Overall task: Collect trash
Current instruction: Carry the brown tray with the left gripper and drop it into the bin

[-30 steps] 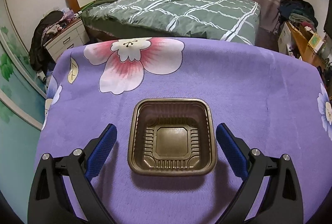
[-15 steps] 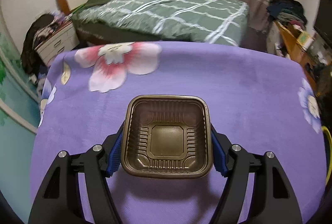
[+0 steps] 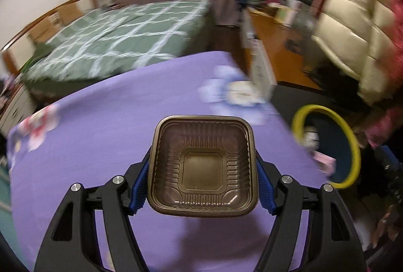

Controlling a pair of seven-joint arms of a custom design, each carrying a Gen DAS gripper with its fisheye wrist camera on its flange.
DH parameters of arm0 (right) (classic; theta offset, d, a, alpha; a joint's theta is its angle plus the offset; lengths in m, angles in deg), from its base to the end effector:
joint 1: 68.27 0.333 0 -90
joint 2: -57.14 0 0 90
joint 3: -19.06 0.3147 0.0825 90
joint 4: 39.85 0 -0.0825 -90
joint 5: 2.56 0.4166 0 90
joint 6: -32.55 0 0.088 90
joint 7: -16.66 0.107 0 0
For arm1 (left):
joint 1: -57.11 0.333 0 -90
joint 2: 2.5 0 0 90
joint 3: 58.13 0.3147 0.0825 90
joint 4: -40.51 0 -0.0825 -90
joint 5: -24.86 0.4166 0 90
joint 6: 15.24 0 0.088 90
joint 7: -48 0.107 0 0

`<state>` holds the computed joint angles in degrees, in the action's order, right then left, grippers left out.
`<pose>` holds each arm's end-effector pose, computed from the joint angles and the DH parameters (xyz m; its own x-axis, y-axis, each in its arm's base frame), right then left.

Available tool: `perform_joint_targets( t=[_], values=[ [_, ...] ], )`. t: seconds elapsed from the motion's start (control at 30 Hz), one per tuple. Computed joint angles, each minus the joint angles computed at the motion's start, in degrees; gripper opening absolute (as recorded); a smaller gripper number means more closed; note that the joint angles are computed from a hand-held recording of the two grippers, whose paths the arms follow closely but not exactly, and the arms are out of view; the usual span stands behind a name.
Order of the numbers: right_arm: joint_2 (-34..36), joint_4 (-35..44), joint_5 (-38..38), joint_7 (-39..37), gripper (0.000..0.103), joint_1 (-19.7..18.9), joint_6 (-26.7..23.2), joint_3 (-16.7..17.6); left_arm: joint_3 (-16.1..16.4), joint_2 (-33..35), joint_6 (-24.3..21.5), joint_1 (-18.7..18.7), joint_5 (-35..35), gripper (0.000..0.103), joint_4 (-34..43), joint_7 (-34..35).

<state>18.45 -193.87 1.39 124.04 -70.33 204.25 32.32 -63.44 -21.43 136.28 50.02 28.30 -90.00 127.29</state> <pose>0.4120 0.0849 0.5335 -0.0547 -0.9842 -0.1682 -0.5595 0.1697 -0.8112 0.5166 -0.1193 0.5545 -0.0901 -0.9953 0.0343 -0.7649 0.0471 -0.6425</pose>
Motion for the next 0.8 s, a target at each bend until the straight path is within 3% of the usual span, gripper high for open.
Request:
perform_joint_targets(
  t=[0.13, 0.37, 0.6, 0.8],
  values=[
    [-5.6, -4.1, 1.0, -1.9, 0.057, 0.6, -2.2, -4.0, -2.6, 4.2, 0.0, -4.0, -2.0, 0.070, 4.2, 1.3],
    [-9.6, -7.4, 3.3, -5.0, 0.061, -1.0, -3.0, -8.0, -8.0, 16.3, -2.9, -7.7, 1.4, 0.070, 16.0, -0.9],
    [-10.5, -8.9, 6.5, -8.1, 0.062, -1.5, -2.3, -11.0, -10.2, 26.4, -6.9, -10.1, 1.9, 0.070, 25.6, -0.8],
    [-9.5, -8.9, 8.7, -10.1, 0.063, -1.8, -2.1, -12.3, -10.2, 32.3, -9.9, -11.8, 5.7, 0.070, 30.8, -3.4]
  ],
)
